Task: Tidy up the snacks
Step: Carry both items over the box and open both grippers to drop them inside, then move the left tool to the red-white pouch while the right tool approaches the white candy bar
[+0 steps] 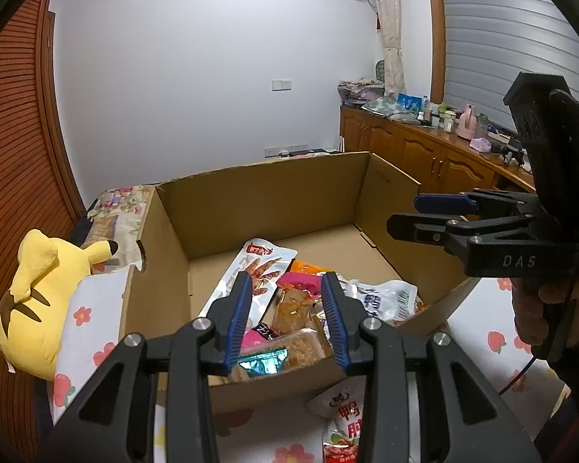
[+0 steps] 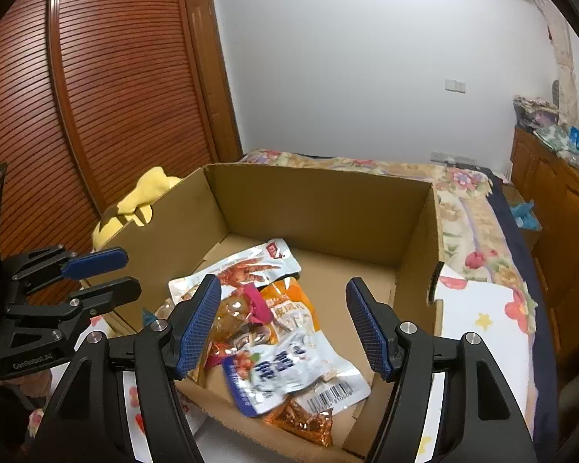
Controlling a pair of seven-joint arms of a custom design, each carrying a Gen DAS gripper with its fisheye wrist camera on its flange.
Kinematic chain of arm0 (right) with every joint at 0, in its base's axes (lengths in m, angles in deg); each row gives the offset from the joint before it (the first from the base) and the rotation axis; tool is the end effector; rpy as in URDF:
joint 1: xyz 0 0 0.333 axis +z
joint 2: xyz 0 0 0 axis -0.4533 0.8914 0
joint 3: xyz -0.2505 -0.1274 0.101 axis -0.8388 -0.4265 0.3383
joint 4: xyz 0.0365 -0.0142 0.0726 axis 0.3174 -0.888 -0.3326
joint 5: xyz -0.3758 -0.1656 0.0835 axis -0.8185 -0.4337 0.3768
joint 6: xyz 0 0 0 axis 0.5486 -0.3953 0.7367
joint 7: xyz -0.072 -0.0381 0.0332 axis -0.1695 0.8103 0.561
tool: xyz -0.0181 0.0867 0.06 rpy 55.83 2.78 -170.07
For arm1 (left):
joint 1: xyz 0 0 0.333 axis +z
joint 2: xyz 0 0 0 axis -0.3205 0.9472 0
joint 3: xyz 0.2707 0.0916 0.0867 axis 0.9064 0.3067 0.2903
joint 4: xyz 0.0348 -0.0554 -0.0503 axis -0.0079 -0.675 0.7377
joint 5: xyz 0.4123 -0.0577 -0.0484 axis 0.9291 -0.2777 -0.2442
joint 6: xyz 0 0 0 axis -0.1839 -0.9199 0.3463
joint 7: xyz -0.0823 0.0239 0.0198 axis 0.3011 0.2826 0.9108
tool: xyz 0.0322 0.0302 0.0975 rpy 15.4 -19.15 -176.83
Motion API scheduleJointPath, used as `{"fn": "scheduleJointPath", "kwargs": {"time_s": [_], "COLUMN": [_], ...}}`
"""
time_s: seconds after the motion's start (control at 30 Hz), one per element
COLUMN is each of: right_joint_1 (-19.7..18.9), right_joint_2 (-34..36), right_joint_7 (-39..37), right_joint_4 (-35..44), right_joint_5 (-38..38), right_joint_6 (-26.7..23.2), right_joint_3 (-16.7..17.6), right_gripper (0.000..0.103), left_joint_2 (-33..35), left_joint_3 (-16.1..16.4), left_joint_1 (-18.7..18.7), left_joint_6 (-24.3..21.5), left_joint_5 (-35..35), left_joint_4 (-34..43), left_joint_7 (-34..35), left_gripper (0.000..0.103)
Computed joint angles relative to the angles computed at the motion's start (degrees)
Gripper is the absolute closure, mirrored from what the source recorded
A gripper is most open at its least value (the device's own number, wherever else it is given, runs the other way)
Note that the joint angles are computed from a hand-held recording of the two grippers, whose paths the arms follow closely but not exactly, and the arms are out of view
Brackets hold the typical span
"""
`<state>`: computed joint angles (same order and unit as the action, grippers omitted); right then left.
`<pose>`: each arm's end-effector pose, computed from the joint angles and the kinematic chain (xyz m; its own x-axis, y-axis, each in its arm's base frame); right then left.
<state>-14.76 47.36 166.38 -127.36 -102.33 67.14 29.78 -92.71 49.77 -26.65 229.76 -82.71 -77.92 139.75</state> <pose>0.4702 0.2134 0.5890 0.0097 -0.9953 -0.0959 -0.5911 0.0716 -0.8034 0.5239 -0.0793 0.5799 -0.7174 -0.6965 0.0140 -0.3983 0.3935 -0.8285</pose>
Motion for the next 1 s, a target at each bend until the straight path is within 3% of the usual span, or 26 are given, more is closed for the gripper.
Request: {"fn": "scheduleJointPath", "kwargs": {"time_s": [0.53,0.67,0.8,1.0], "right_joint_1": [2.3,3.4,5.0,8.0], "right_joint_2": [-8.9,-9.9,-10.0,-8.7], "right_joint_7": [5.4,7.3,8.6,9.1], "right_joint_4": [-2.9,-3.6,-4.5,-5.9], "right_joint_5": [-3.3,-3.8,-3.7,-2.2], "right_joint_6": [-6.7,-7.9,-8.8,-9.9], "right_joint_3": [5.9,7.3,7.9,7.7], "right_gripper": [0.034,0.034,0.034,0.041], "left_joint_2": [-11.6,-14.5,-16.4,-18.5], "left_joint_3": [4.3,5.5,6.5,7.1], "left_joint_1": [0.6,1.0,1.4,2.3], "left_joint_6": [-3.9,-4.8,-5.8,-7.1], "left_joint_5": [0.2,0.7,1.4,2.4], "left_joint_4": [-8.5,-10.7,-12.5,-14.9], "left_joint_7": [2.6,3.1,3.5,3.3], "left_gripper": [0.064,0.059,0.051,0.051]}}
